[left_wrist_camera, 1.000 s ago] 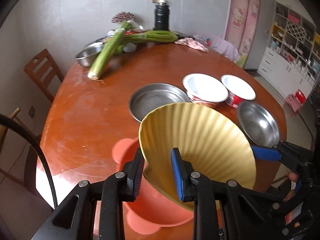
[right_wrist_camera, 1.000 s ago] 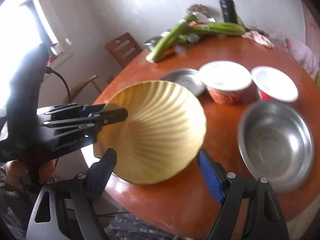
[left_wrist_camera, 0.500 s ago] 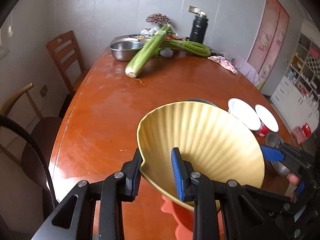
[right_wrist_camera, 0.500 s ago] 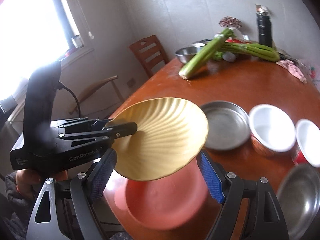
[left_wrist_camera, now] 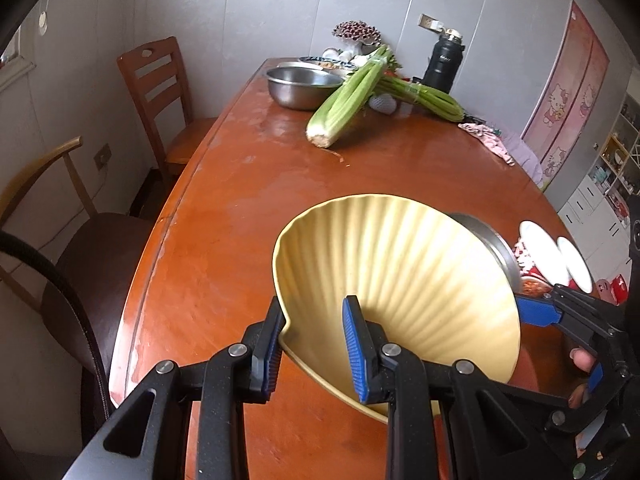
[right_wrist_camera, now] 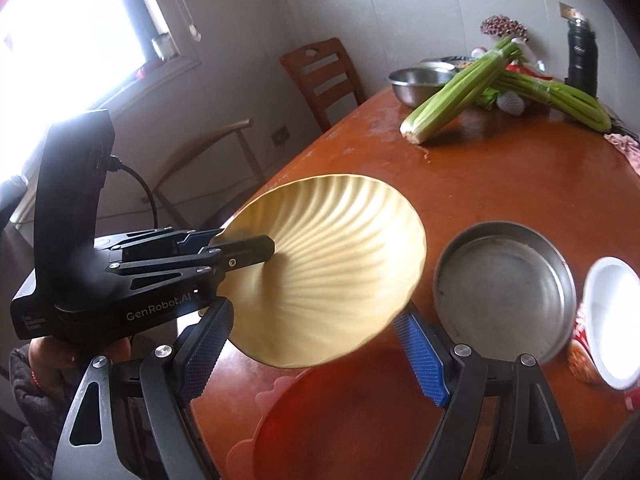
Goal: Organize plates and bowls
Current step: 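Lift the yellow shell bowl with the left gripper and carry it aside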
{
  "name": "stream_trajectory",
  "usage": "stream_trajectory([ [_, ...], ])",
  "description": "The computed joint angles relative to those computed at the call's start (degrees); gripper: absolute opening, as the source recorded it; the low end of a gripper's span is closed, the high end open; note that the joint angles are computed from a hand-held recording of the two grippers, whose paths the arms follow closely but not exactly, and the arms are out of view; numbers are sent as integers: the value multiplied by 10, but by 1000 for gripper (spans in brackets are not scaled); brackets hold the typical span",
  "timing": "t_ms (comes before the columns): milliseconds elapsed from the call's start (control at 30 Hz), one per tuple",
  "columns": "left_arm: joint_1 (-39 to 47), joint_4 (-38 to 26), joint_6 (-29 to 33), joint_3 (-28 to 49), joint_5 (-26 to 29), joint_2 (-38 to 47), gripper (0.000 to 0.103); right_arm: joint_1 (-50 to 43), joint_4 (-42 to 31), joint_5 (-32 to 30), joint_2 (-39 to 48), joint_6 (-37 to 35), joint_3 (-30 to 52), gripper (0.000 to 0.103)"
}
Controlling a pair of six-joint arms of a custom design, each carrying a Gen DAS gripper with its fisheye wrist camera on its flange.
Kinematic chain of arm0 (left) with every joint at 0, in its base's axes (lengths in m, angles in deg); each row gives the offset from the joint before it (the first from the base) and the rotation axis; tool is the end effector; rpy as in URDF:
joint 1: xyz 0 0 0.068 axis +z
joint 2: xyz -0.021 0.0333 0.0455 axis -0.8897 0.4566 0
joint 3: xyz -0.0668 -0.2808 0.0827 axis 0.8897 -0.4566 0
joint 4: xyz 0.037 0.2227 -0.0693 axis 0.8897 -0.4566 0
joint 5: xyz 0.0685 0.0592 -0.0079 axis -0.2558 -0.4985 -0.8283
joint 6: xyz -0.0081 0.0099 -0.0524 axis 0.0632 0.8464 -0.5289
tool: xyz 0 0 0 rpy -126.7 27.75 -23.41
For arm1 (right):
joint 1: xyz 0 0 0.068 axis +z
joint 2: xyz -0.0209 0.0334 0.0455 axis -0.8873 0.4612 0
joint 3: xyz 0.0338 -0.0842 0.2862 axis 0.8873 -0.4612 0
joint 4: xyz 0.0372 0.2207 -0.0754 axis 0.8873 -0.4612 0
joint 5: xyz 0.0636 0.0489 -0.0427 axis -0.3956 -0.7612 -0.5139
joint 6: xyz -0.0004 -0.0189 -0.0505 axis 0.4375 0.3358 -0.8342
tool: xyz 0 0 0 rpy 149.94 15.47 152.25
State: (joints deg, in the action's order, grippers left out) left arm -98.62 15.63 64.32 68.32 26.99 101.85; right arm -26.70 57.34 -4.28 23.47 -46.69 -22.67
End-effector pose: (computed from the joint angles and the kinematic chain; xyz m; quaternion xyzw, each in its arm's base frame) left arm 0.2947 -0.2184 0.1083 0.2715 0.9037 -0.1728 0.2825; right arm 0.2029 0.1394 0.1128 0.0275 0.9302 0.1485 0.3345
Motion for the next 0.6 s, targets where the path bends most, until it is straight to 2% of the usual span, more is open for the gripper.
stream_trajectory([
  [300,20,-5,1,45,19,63,28,-42,-3,-55,78,-19,48,84],
  [600,26,-6,1,65,34,92,28,-59,-21,-76,109,-18,71,84],
])
